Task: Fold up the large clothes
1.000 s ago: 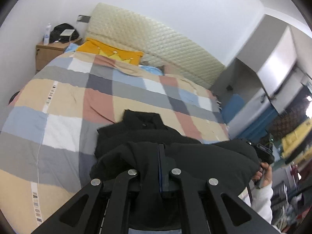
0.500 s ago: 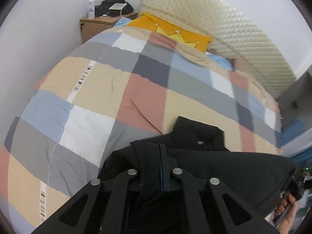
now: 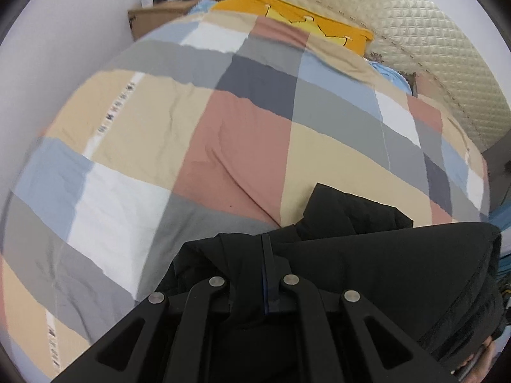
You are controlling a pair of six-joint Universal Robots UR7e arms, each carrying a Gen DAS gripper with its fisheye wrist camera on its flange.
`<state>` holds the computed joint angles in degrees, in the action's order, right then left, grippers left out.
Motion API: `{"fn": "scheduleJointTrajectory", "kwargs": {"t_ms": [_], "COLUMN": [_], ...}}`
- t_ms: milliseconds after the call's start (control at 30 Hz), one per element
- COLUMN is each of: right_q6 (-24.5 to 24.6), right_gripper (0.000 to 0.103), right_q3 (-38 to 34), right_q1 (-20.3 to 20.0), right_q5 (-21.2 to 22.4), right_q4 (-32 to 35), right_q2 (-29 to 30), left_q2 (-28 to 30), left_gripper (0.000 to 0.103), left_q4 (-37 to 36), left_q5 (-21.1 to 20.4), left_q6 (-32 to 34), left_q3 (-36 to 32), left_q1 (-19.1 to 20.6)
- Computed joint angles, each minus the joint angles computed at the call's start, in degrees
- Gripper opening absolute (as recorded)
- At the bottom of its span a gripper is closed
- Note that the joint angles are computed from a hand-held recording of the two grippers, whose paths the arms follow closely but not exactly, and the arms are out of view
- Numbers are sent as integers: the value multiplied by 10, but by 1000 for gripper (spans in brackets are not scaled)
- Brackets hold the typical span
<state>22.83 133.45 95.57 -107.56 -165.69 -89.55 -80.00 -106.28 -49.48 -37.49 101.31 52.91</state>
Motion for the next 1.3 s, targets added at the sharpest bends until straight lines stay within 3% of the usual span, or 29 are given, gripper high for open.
{"fn": "scheduleJointTrajectory", "kwargs": {"t_ms": [133, 233, 300, 367, 400, 433, 467, 500, 567, 600, 633, 700, 800, 900, 967, 1200, 1300], "right_q6": [30, 52, 66, 82, 86, 92, 96, 97, 92, 96, 99, 92, 72, 21, -9, -136, -207], "right_gripper": [16, 21, 23, 23, 24, 29, 41, 48, 64, 66, 66, 66, 66, 66, 66, 68, 71], "right_q3": [7, 22, 30, 39, 41, 41, 39, 37, 34, 30, 25, 21, 7, 0, -3, 23, 16], "right_q1": [7, 8, 10, 16, 20, 31, 40, 53, 77, 99, 116, 134, 184, 225, 242, 257, 253], "right_q5": [3, 21, 25, 21, 17, 4, -11, -29, -69, -110, -136, -147, -193, -219, -226, -275, -304], "right_q4": [0, 3, 13, 30, 37, 49, 58, 65, 70, 77, 86, 87, 70, 32, 11, -198, -303], "right_q2": [-13, -46, -68, -100, -110, -122, -130, -139, -152, -154, -154, -155, -120, -59, -5, 173, 238], "left_q2": [-17, -47, -72, -100, -118, -135, -156, -177, -200, -209, -215, -225, -223, -204, -182, -104, -70], "left_gripper": [8, 12, 13, 19, 26, 46, 63, 65, 66, 66, 66, 66, 66, 66, 66, 66, 66], "left_q4": [16, 17, 31, 37, 44, 55, 66, 68, 75, 81, 80, 73, 43, -3, -6, -126, -185], "left_q5": [-50, -139, -225, -260, -256, -236, -203, -173, -142, -133, -125, -97, -77, -59, -4, 93, 160], "left_q6": [5, 22, 25, 18, 7, -7, -23, -31, -30, -23, -12, 5, 29, 62, 65, 128, 149], "left_q3": [-12, -23, -33, -32, -31, -30, -27, -19, -15, -12, -8, 13, 45, 89, 123, 227, 261], "left_q1": [13, 37, 62, 68, 64, 53, 37, 19, -5, -19, -30, -63, -97, -128, -156, -205, -230]}}
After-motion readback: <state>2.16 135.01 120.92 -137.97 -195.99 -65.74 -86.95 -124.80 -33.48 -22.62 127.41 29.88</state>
